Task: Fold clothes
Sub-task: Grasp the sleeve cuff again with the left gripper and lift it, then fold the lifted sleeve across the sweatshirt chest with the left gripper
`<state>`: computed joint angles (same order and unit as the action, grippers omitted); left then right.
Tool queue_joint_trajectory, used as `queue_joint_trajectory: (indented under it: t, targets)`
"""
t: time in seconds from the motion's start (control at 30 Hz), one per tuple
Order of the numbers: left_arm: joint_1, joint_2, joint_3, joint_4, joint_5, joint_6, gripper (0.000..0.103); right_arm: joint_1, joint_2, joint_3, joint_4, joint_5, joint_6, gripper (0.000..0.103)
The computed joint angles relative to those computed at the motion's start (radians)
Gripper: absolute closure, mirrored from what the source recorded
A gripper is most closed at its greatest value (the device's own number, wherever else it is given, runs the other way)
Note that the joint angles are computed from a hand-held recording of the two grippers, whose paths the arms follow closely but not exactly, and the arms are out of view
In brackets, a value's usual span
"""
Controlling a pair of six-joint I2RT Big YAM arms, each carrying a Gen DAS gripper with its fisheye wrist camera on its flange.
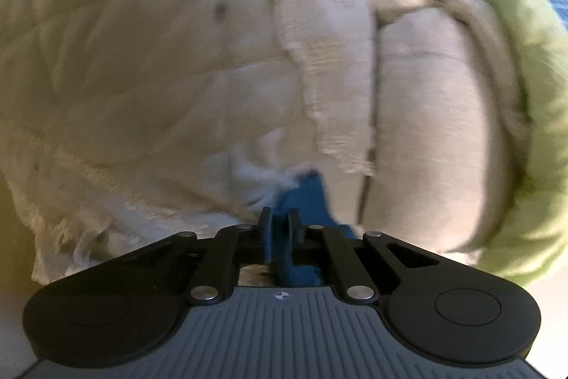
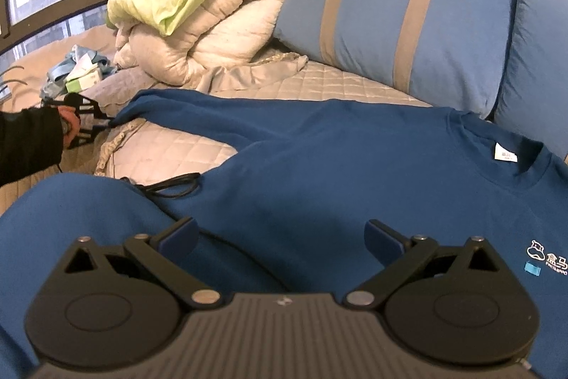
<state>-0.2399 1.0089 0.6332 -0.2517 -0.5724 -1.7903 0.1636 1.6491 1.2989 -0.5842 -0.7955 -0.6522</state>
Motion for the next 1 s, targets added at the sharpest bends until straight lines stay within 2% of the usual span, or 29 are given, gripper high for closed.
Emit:
queue_joint_trajectory:
  t: [0.03, 0.1, 0.3, 0.5, 0.63, 0.67, 0.8, 0.9, 1.0]
  targets:
    - [-0.005, -0.002, 0.016, -0.023, -0.014, 0.022, 0.095, 0.0, 0.0, 0.0, 0.0, 0.001, -0.001, 0.0]
    - [-0.013, 0.001, 0.074, -0.112, -0.032, 0.09, 0.095, 0.001, 0.0, 0.0, 0.001, 0.002, 0.0, 0.0]
    - [-0.058, 0.05, 0.265, -0.32, -0.116, 0.371, 0.096, 0.0, -0.005, -0.007, 0.016, 0.008, 0.014, 0.0]
    - [-0.123, 0.128, 0.433, -0.394, -0.193, 0.623, 0.096, -0.001, -0.005, -0.008, 0.028, 0.012, 0.029, 0.0]
    - [-0.165, 0.185, 0.534, -0.439, -0.224, 0.698, 0.096, -0.003, -0.007, -0.01, 0.027, -0.002, 0.025, 0.0]
    - [-0.176, 0.206, 0.571, -0.475, -0.226, 0.681, 0.096, -0.004, -0.009, -0.012, 0.03, -0.004, 0.023, 0.0]
    - [-0.214, 0.269, 0.682, -0.562, -0.242, 0.688, 0.097, -0.001, -0.012, -0.014, 0.034, 0.007, 0.025, 0.0]
    - [-0.248, 0.307, 0.743, -0.589, -0.271, 0.731, 0.097, -0.003, -0.014, -0.015, 0.036, 0.004, 0.027, 0.0]
    - [-0.269, 0.354, 0.807, -0.586, -0.294, 0.816, 0.097, -0.004, -0.014, -0.016, 0.04, -0.002, 0.032, 0.0]
